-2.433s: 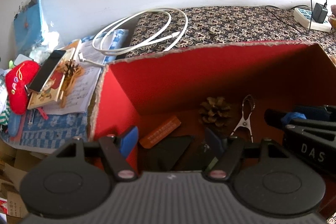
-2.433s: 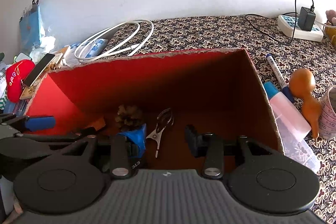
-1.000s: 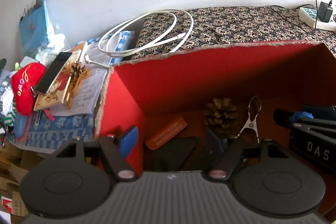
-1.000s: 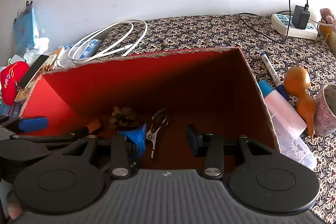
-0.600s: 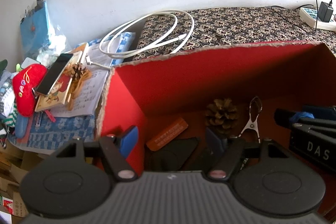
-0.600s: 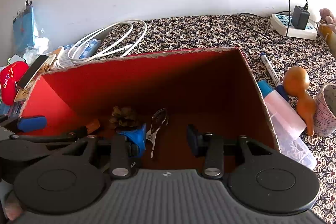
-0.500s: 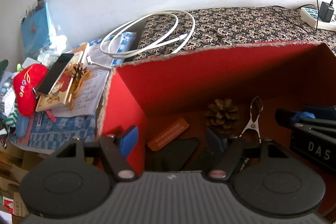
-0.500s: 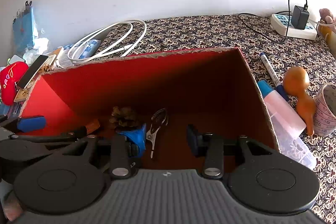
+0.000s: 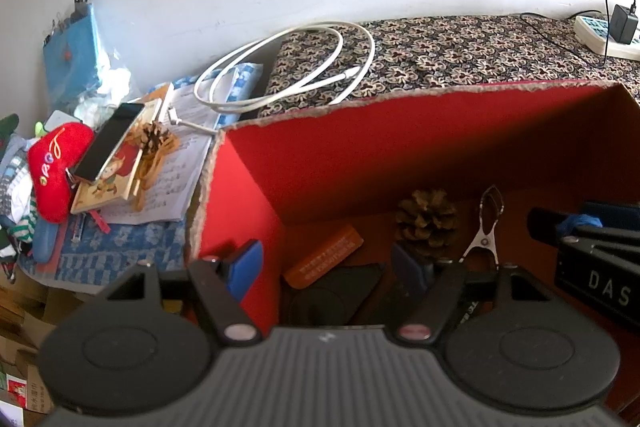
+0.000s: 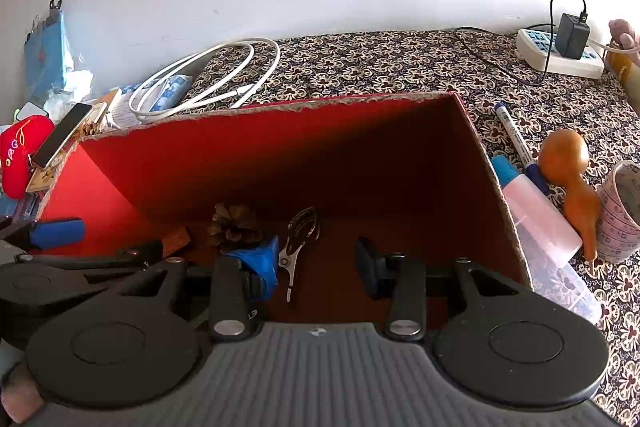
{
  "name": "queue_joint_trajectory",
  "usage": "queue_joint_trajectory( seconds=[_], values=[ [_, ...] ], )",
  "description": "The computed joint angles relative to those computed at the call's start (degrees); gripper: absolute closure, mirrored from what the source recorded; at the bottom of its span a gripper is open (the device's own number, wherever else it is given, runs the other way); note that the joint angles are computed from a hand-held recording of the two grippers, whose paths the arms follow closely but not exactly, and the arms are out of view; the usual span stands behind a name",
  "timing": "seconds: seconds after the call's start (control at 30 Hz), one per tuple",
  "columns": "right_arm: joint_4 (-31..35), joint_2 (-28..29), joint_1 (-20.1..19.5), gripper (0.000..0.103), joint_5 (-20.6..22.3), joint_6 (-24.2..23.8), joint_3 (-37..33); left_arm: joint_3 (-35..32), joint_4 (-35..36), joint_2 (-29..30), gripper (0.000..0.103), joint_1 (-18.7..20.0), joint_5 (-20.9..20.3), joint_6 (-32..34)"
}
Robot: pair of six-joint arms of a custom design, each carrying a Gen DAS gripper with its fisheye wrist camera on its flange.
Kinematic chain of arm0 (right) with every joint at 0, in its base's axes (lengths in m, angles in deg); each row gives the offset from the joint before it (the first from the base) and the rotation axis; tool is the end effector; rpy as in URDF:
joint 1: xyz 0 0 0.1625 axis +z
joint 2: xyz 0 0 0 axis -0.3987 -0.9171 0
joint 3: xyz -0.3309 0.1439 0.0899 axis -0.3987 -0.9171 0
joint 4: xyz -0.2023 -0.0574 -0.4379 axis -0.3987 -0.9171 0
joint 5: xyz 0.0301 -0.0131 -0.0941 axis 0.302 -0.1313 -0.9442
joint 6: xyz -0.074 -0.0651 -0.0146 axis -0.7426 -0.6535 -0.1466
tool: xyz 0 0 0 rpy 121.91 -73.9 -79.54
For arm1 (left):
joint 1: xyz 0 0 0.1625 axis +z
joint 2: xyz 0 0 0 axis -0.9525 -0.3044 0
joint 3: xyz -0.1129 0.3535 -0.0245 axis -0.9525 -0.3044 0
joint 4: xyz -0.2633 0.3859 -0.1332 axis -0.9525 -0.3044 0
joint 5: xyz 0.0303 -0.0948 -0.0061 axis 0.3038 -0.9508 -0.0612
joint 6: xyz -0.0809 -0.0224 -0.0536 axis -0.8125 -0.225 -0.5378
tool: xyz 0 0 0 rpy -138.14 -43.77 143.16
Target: Organize rigid objects
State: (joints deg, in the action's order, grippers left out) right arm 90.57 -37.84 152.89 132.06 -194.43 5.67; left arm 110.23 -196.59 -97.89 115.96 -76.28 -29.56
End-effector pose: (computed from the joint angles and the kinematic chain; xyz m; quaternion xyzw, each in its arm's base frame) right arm 0.3557 -0.3693 0.1138 -0.0969 -0.8183 0.4402 0.3568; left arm -0.2128 -0.4871 0.2530 0.4055 0.8232 -0.1831 0.3527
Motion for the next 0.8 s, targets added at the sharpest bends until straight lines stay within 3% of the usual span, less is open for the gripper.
queue_joint_trajectory(
  seconds=[0.8],
  values=[
    [0.1, 0.2, 0.0, 0.078, 0.1, -0.2, -0.2, 0.2, -0.9, -0.7, 0.029, 0.5, -2.1, 0.9]
  ],
)
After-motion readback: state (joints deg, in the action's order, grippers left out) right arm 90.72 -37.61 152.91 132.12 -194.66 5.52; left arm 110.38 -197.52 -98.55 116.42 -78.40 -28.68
